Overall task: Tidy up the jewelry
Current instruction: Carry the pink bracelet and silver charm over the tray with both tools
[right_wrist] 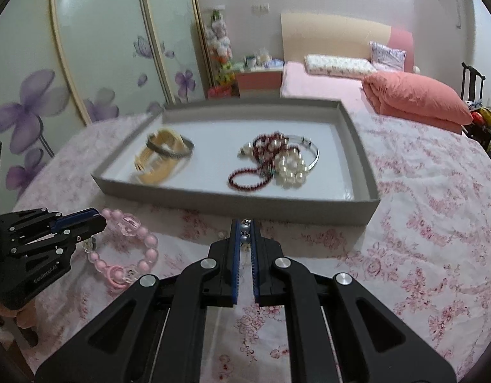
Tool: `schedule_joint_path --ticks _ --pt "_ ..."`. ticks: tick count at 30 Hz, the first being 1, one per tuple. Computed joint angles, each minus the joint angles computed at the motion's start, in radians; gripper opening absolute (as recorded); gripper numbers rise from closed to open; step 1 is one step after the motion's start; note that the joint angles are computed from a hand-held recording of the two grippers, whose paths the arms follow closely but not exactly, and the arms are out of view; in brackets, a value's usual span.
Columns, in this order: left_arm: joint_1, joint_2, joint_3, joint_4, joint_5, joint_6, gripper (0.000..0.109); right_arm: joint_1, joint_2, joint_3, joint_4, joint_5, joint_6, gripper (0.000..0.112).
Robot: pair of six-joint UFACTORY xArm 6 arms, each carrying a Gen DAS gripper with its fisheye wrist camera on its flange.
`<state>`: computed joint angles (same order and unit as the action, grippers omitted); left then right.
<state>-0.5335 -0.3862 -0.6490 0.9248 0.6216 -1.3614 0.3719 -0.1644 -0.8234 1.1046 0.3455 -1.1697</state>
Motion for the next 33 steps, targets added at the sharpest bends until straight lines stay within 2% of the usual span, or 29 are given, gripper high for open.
schedule_joint_path --ticks 6,13,19,24,33 --pt "-0.017 -0.086 0.017 0.112 0.003 -0.111 0.013 -0.008 -0.049 0.004 0.209 0.013 -0.157 0.007" --pt "-0.054 -0.116 0.001 0.188 0.041 -0.184 0.013 -0.012 -0.1 0.011 0.402 0.016 -0.311 0.007" --pt "-0.093 -0.137 -0.013 0.256 0.107 -0.25 0.013 -0.01 -0.128 0.014 0.53 0.004 -0.417 0.007" --pt "-0.139 -0.14 -0.032 0.303 0.194 -0.288 0.013 0.005 -0.137 0.005 0.645 -0.024 -0.522 0.007" --pt "-0.18 -0.123 -0.066 0.337 0.296 -0.317 0.013 0.037 -0.165 -0.006 0.875 -0.07 -0.795 0.007"
